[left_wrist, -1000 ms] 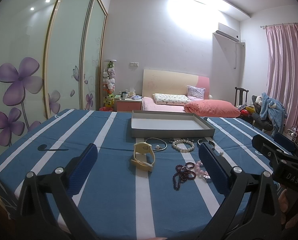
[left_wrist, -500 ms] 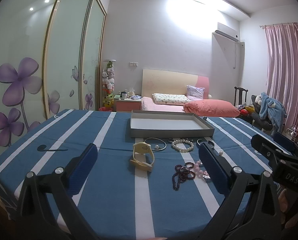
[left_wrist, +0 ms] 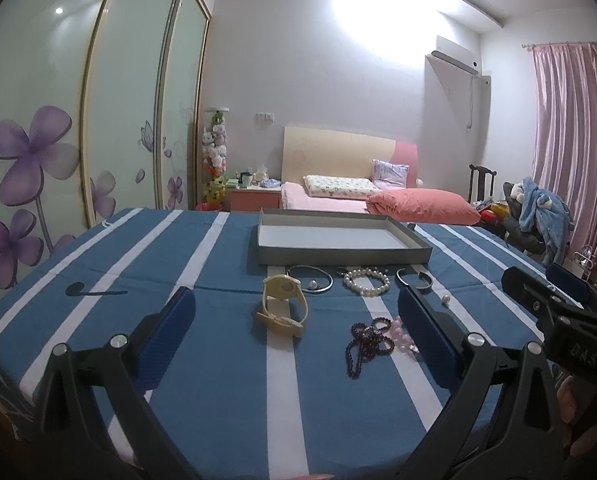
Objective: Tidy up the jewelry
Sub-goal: 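Grasp the pink beaded bracelet with the right tool while the left tool grasps the cream watch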
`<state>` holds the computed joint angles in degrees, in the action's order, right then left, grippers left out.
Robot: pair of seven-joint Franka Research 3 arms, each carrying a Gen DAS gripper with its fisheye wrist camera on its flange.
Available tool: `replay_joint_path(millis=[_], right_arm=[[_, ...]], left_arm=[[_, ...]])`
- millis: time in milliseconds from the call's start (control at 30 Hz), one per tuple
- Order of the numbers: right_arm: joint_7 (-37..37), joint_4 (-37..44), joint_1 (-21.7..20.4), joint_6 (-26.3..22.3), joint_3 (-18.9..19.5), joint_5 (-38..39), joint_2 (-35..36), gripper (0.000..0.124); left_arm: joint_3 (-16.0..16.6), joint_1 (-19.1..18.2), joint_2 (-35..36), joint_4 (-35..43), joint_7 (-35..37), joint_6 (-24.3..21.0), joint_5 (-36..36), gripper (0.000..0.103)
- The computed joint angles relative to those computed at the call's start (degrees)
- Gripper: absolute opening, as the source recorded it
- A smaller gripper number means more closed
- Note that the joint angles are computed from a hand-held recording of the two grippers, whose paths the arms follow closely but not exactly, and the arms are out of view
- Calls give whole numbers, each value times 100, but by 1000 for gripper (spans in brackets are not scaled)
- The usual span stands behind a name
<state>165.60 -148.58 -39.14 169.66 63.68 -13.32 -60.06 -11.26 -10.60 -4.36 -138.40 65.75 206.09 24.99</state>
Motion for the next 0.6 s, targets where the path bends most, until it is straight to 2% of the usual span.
replay_joint_path(millis=[267, 467, 533, 600], right_arm=[[-62, 75, -161, 58, 70, -10, 445, 101], [-145, 144, -267, 121, 91, -46, 898, 101], [-203, 199, -337, 154, 117, -71, 1125, 96], [-321, 260, -342, 118, 79, -94, 1518, 82]], left_arm=[[144, 98, 465, 584, -1134, -398, 1237, 99], [-32, 442, 842, 1127, -2165, -614, 2382, 99], [-171, 599, 972, 1336, -2520, -719, 2767, 99], [-463, 926, 1127, 1616, -3138, -844, 3450, 99]])
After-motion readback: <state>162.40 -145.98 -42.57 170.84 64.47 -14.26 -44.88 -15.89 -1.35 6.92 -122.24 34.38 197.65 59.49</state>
